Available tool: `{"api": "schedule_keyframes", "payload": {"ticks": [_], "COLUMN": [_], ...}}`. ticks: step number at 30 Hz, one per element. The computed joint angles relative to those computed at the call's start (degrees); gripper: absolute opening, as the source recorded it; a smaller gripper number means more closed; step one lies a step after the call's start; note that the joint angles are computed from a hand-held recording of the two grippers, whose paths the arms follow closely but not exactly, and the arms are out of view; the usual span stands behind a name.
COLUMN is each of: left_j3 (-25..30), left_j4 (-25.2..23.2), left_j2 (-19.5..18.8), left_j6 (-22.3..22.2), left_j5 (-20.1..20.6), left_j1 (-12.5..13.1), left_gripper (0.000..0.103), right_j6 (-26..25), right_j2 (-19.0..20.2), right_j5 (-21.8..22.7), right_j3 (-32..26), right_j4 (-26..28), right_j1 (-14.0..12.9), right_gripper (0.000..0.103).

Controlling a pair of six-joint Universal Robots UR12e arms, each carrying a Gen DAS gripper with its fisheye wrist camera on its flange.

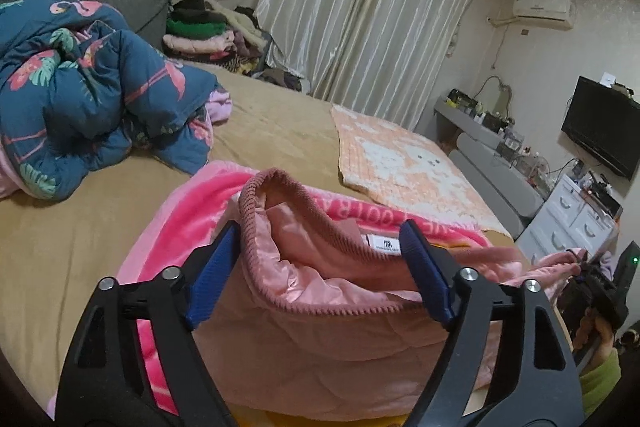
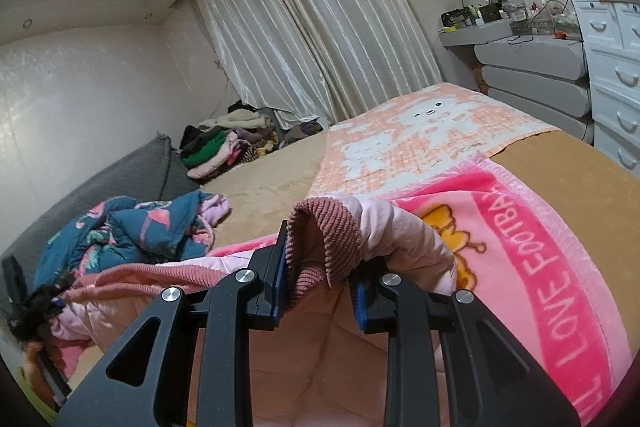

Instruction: Fold large clothes

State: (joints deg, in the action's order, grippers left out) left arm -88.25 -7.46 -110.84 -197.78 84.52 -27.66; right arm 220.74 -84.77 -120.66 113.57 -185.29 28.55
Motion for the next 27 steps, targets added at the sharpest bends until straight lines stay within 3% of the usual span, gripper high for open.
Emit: {"api": "schedule_keyframes", "payload": {"ticks": [10, 12, 18, 22, 27], "left_j3": [-2.4, -2.1, -1.2, -1.1, -1.3], "left_j4": [9.4, 7.2, -2.0, -6.3, -8.6], "left_j2": [0.3, 0.0, -2.2, -3.5, -4.3], "left_j6": [-0.4, 1.0, 2.3, 2.2, 2.1], "left_j5": [3.9, 4.1, 4.4, 4.2, 2.7], "left_j1": [0.4, 0.6, 1.4, 1.9, 2.7], "left_gripper": [0.086, 0.092, 0.092, 0.092, 0.092], "right_j6": [0.7, 1.0, 4.2, 8.5, 12.4], "right_j2": [1.9, 2.4, 3.9, 4.5, 4.5], "right_j5": [-0.7, -0.7, 0.9, 4.2, 10.4], "right_j3": [-2.3, -2.9, -4.7, -4.3, -2.3], "right_j4": [4.8, 6.1, 13.6, 15.4, 10.9], "right_j1": [-1.2, -1.5, -4.0, -5.9, -7.7], "right_gripper": [0.024, 0.024, 0.024, 0.025, 0.044]}}
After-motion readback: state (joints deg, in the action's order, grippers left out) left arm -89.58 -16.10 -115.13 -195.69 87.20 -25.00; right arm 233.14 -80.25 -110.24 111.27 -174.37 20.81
